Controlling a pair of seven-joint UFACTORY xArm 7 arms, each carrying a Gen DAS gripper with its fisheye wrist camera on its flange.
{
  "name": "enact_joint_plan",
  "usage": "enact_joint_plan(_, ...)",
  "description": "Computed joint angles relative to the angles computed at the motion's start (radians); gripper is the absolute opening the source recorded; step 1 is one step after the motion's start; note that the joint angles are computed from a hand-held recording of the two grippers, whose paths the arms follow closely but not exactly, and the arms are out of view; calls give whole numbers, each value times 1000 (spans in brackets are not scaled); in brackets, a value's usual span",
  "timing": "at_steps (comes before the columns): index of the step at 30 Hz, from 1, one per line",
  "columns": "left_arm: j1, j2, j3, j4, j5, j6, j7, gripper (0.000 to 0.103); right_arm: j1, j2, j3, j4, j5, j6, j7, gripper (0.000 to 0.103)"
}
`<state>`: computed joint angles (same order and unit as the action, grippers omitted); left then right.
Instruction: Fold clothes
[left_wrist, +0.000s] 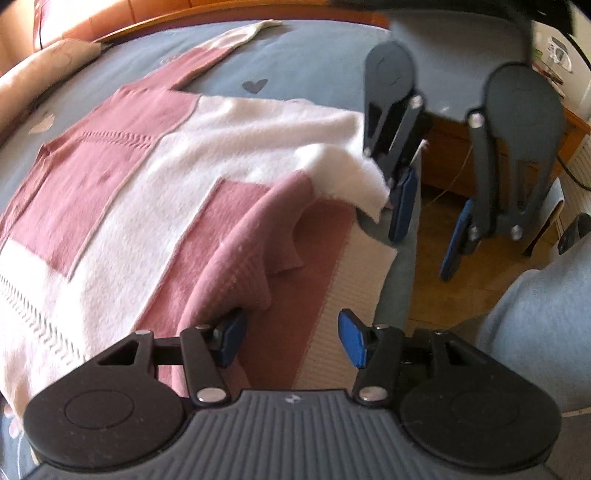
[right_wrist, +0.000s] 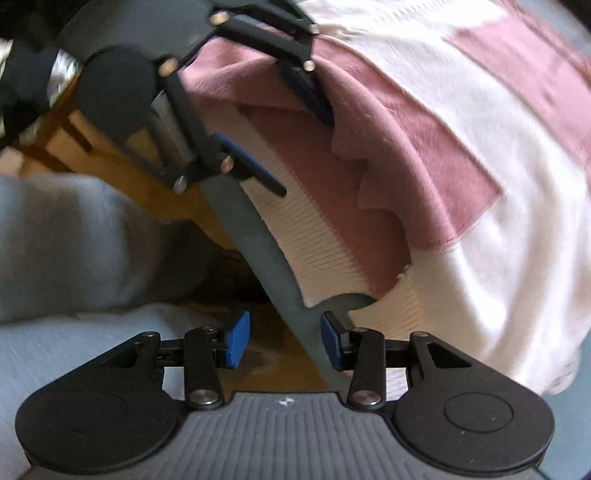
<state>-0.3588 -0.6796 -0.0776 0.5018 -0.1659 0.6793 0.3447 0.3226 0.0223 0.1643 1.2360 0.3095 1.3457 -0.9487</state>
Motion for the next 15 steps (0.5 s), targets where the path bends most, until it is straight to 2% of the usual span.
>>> enact_joint_plan(5,-20,12,-12,8,5,-10,14,56,-29,66,-17,68,89,70,163,51)
enact_joint_plan(9,-25,17,-26,3,25,-24,25,57,-40,89,-14,92,90,83,209,52)
enact_joint_plan(12,-31,24,-32,3,32,-38,24,57,-64,164,-22,167,134,181,294,62)
enact_joint_plan(15,-36,32,-32,3,30,-54,18,57,-102,234,-29,221,205,244,378,63)
